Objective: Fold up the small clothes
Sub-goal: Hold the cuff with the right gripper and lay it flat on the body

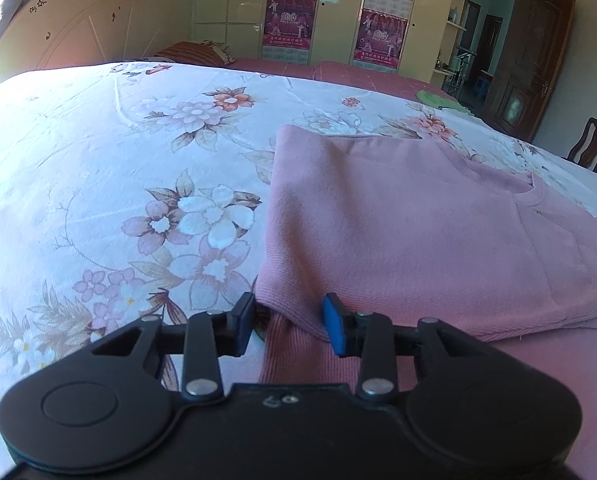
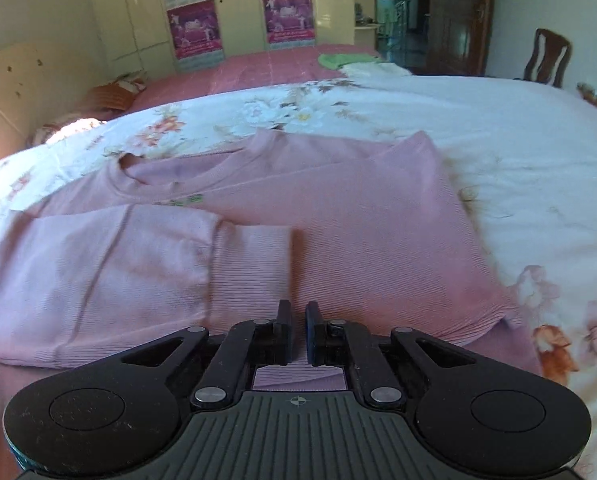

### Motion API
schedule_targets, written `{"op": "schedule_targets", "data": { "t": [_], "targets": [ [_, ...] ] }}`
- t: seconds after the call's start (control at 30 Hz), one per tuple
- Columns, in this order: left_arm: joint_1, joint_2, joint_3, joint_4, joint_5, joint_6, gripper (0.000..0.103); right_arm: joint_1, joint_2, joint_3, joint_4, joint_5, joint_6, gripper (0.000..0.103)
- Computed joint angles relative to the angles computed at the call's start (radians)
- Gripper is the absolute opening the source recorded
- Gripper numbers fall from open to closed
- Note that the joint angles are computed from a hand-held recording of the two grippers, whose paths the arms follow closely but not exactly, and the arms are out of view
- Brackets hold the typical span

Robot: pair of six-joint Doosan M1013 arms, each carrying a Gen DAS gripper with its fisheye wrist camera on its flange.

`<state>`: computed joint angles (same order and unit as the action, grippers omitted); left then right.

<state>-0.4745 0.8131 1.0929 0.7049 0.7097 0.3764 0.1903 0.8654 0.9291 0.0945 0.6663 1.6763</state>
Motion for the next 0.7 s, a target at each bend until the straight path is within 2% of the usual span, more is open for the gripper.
{"op": "schedule_targets", "data": {
  "t": [0.1, 0.17, 0.23, 0.27, 0.3, 0.43, 0.5, 0.53, 0.57, 0.6, 0.67, 0.7],
  "targets": [
    [0.006, -0.013, 0.006, -0.025, -0.014, 0.004, 0.049, -0.021, -0.012, 0.015, 0.129, -0.036, -0.025, 0.001],
    [0.010, -0.015, 0.001, 0.000, -0.018, -0.032, 0.069, -0.033, -0.003, -0.006, 0.218, -0.033, -0.063, 0.005],
    [0.018, -0.003, -0.027, 0.002, -0.011, -0.024, 0.076, -0.035, 0.024, -0.060, 0.235, -0.003, -0.066, 0.035],
    [0.022, 0.007, -0.048, 0.000, -0.003, -0.014, 0.076, -0.035, 0.034, -0.077, 0.240, -0.001, -0.068, 0.067],
    [0.027, 0.017, -0.068, 0.000, 0.001, -0.008, 0.076, -0.033, 0.038, -0.083, 0.252, -0.017, -0.088, 0.071],
    [0.048, 0.065, -0.153, -0.036, 0.020, 0.042, 0.072, -0.017, 0.088, -0.170, 0.214, 0.035, -0.131, 0.069],
    [0.055, 0.088, -0.190, -0.039, 0.032, 0.051, 0.072, -0.010, 0.115, -0.212, 0.179, 0.071, -0.126, 0.059],
    [0.059, 0.100, -0.211, -0.043, 0.043, 0.064, 0.070, -0.006, 0.120, -0.214, 0.167, 0.064, -0.127, 0.058],
    [0.063, 0.112, -0.230, -0.054, 0.049, 0.081, 0.070, -0.004, 0.121, -0.212, 0.157, 0.055, -0.125, 0.050],
    [0.067, 0.123, -0.248, -0.068, 0.052, 0.099, 0.070, -0.004, 0.121, -0.210, 0.158, 0.050, -0.126, 0.030],
    [0.072, 0.143, -0.280, -0.083, 0.064, 0.128, 0.069, -0.006, 0.124, -0.214, 0.192, 0.059, -0.149, 0.010],
    [0.073, 0.151, -0.293, -0.088, 0.070, 0.138, 0.069, -0.003, 0.123, -0.213, 0.182, 0.055, -0.149, 0.010]
  ]
}}
